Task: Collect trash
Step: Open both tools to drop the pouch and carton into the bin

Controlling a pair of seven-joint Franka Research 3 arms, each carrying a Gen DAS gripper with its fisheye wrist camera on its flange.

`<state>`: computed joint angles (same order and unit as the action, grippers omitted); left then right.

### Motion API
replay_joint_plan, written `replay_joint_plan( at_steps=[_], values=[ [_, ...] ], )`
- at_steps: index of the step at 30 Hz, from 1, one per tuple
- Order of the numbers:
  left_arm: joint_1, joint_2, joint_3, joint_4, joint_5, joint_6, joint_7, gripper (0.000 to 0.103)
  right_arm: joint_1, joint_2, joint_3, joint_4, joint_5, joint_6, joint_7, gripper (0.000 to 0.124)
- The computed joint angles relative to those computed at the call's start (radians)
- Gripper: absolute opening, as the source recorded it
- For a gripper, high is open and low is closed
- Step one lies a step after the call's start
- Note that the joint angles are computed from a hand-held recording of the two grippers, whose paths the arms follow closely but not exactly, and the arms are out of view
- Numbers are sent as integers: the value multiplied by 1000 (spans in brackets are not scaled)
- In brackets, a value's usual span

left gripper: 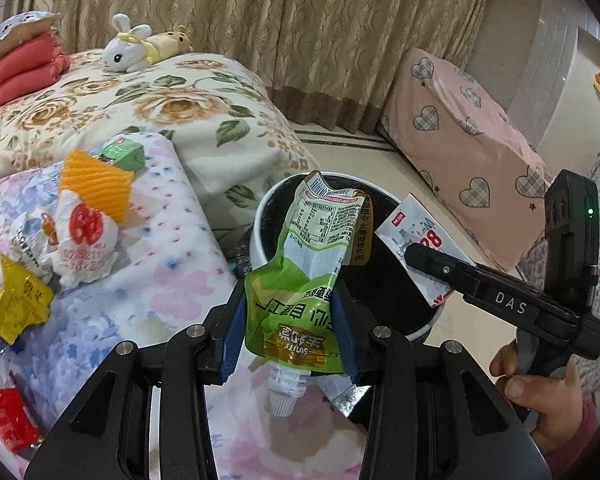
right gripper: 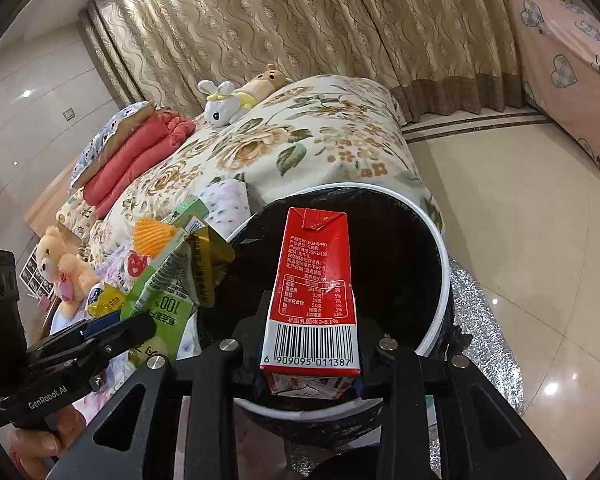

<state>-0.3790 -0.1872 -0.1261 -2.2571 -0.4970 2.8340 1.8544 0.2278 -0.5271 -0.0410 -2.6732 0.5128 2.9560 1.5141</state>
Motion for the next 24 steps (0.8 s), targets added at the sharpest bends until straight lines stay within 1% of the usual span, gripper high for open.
replay_joint_plan(
  at_steps=[13, 22, 24],
  values=[
    [28, 59, -39, 64, 57, -26, -37, 39, 13, 29, -36, 18, 38, -18, -44, 31],
    [42, 83, -57, 95, 61, -46, -39, 41, -7, 53, -28, 40, 47, -31, -53, 32],
    [47, 88, -60, 104, 68, -56, -48, 42, -8, 57, -28, 44, 49, -32, -54, 34]
  ],
)
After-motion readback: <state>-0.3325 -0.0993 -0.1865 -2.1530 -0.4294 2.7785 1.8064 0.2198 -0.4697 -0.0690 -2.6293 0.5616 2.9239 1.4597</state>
